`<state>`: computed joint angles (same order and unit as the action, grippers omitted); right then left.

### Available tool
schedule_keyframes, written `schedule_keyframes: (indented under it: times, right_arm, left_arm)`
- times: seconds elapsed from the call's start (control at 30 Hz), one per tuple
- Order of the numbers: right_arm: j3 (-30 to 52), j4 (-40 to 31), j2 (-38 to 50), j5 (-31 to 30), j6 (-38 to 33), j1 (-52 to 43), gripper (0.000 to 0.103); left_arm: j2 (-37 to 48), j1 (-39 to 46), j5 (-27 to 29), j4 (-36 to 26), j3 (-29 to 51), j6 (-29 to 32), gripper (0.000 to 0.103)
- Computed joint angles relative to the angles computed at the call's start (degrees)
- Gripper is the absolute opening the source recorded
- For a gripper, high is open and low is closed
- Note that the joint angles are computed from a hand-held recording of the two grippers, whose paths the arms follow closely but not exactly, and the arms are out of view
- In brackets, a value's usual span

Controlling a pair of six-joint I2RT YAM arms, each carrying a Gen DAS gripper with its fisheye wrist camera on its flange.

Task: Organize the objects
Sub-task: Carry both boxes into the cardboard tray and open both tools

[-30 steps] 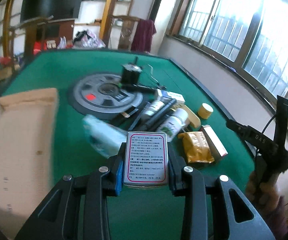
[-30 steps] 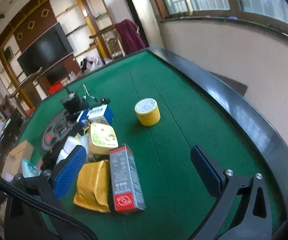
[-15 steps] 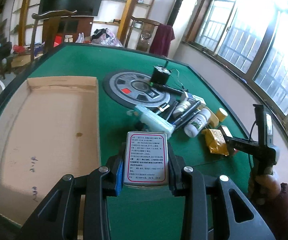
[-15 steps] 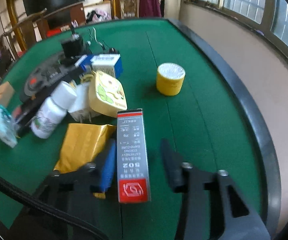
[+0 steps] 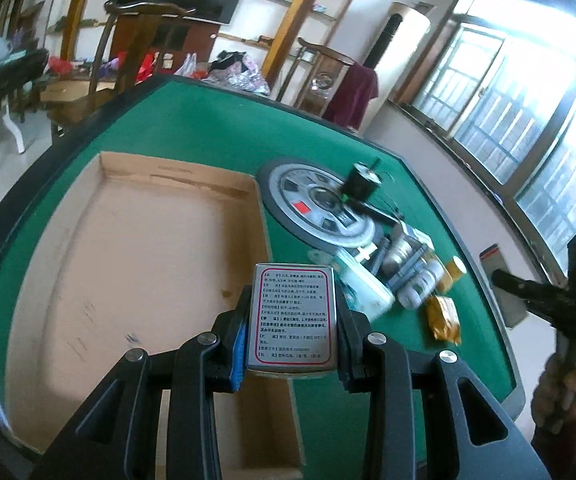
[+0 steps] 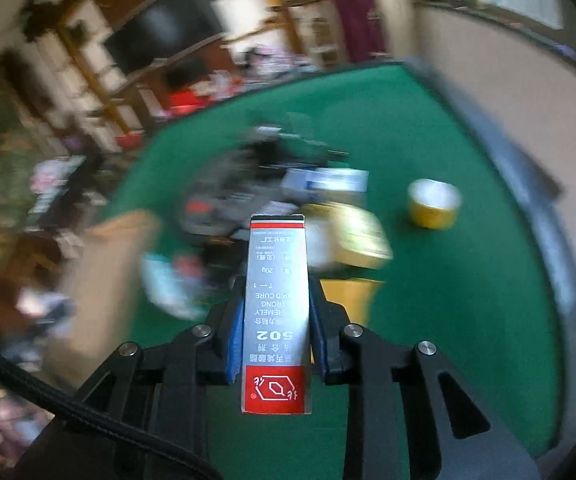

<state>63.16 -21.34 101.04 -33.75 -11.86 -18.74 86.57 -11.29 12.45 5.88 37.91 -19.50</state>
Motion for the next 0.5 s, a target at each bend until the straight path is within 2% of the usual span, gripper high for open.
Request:
schedule_keyframes:
  times: [0.1,0.17,0.37,0.47,0.5]
  right_arm:
    - [6.8,-6.2,2.5,-5.9,3.3,6.4,0.025]
    - [11.4,-8.1,5.7,-7.6,6.4,11.4,0.025]
    - [28.5,-8.5,21.2,0.7,16.8,27.8,0.025]
    - [37.7,-10.5,29.7,4.2,20.5,31.7,0.025]
    - [38.4,-10.6,30.5,4.9,21.0,32.1,0.025]
  left_arm:
    - [4.9,3.5,-0.6,-3.7,6.8,2.7,0.030]
    - [8.4,5.7,0.4,-5.3,10.5,4.0,0.030]
    - [21.5,10.2,1.9,-8.7,22.7,4.1,0.030]
    - [27.7,11.8,2.7,-10.1,28.1,3.0,0.030]
    - [29.6,11.9,2.8,-10.8,30.1,2.8,0.030]
